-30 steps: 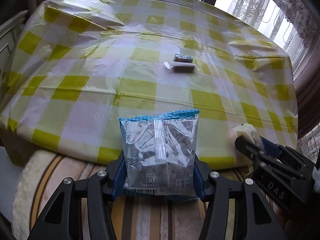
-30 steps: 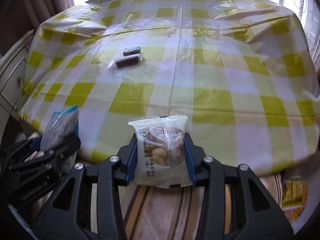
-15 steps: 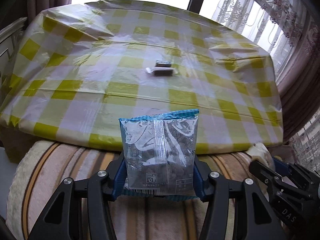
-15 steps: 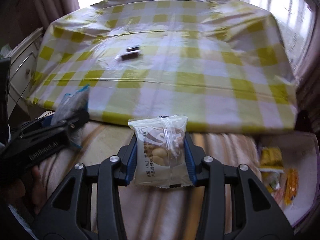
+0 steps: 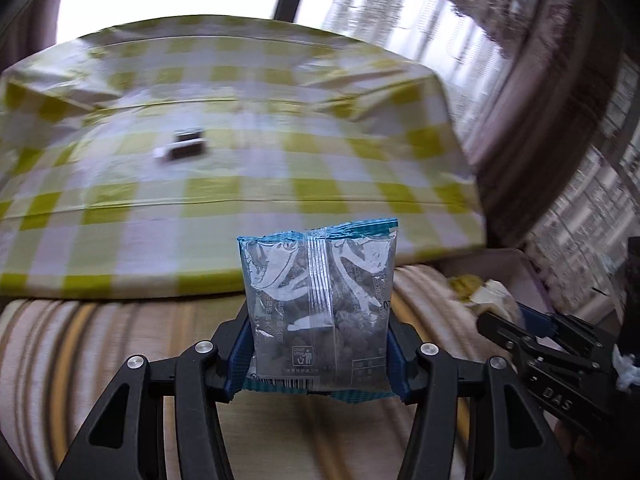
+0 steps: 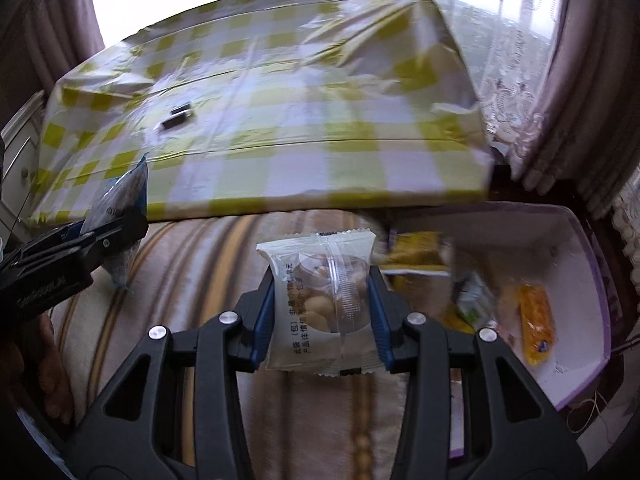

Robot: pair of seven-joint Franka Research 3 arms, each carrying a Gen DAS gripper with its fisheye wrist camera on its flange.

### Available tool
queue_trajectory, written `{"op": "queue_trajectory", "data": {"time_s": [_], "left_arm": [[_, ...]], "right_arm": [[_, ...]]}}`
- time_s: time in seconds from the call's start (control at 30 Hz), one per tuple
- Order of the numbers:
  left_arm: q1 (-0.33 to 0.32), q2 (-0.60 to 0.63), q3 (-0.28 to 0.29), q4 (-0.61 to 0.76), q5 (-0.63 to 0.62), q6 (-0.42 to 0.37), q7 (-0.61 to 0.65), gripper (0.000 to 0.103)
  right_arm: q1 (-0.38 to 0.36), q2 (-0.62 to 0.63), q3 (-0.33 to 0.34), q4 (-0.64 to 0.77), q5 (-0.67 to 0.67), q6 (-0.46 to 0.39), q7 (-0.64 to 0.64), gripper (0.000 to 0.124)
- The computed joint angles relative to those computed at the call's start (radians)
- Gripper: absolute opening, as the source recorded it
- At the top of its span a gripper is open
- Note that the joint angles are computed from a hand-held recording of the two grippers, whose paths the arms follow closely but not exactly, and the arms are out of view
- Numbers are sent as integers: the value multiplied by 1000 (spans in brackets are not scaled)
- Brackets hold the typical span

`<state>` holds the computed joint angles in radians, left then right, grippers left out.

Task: Organize snacks
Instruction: 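Carry the blue-edged bag and biscuit pack toward the white box, then open both tools to drop the two packs into the white box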

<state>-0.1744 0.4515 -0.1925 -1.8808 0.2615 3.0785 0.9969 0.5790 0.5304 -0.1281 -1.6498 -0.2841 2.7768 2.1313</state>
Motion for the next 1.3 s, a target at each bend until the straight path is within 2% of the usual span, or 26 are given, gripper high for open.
{"op": "queue_trajectory", "data": {"time_s": [0.17,0.27,0.43,0.9,0.97,1.03,1.07,1.17,1.3], "left_arm": [[-5,39,-45,65,10,-33,61,56],[30,79,-121,111,-22,-51,140,56],[-4,129,-141,194,-47,-101,216,56],[-85,267,-181,424,-128,-236,412,56],[-93,289,-194,459,-143,-257,447,58],[-107,307,-194,494,-156,-286,471,64],[-121,308,-181,501,-156,-289,469,66],[-152,308,-142,514,-151,-295,447,70],[-161,302,-119,508,-153,-289,413,70]], "right_arm": [[9,-61,-49,-99,-43,31,69,46],[18,-89,-81,-143,-94,43,128,46],[27,-124,-131,-191,-228,28,261,46],[-105,-175,-85,-261,-390,-29,475,47],[-118,-181,-80,-268,-406,-36,493,54],[-126,-189,-76,-275,-428,-38,514,80],[-127,-193,-77,-277,-444,-42,531,85],[-137,-201,-71,-283,-490,-47,569,88],[-168,-191,-38,-275,-464,-48,539,88]]}}
